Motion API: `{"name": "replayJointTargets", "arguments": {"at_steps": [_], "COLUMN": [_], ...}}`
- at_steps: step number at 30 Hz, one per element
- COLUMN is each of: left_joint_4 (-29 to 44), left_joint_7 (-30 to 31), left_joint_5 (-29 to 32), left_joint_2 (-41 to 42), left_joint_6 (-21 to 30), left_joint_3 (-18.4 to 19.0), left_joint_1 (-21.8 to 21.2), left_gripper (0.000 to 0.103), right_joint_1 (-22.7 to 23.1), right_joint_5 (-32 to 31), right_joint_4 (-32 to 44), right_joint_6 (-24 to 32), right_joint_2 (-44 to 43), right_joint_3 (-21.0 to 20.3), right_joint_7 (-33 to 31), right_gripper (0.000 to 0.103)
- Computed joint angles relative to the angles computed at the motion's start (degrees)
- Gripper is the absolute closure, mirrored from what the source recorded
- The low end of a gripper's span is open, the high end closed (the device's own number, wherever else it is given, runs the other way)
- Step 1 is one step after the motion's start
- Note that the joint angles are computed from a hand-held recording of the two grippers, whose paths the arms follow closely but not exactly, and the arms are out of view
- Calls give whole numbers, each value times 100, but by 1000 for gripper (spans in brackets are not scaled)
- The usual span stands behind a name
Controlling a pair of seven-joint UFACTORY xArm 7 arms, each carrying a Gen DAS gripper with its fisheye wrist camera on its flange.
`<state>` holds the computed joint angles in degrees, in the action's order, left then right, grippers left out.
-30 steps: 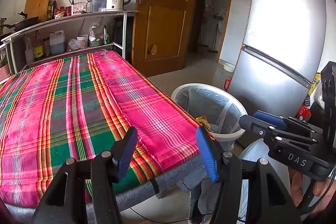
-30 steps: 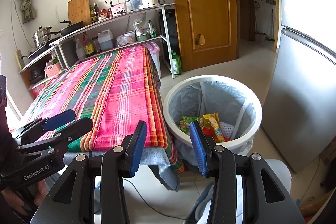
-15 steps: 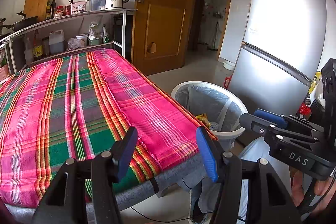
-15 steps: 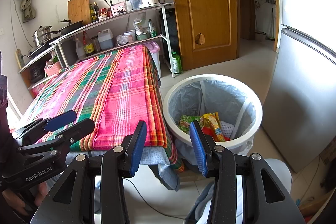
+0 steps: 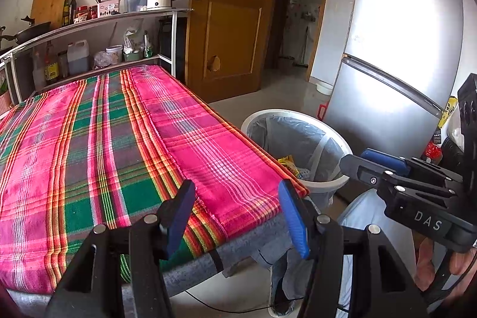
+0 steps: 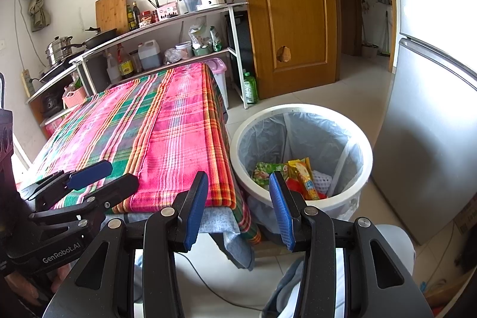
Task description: Collect trash
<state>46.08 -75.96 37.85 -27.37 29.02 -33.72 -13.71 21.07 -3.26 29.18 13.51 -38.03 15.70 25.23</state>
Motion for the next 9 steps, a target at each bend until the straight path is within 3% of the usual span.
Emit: {"name": "replayJointTargets", "arguments": {"at_steps": [9], "left_joint_4": [-38], "left_joint_7": [-91], "left_joint_5": [90], "left_joint_2": [-36], "left_joint_6": [-59], "left_joint_3": [-34], "left_joint_1": [45], "left_gripper": [43], "right_joint_1": [12], "right_joint_5": [8], "right_joint_4": [2], "right_joint_6": [-1], "right_joint_2": [5], "right_joint_3": [-30], "right_joint_7": [-34], "right_gripper": [59]}}
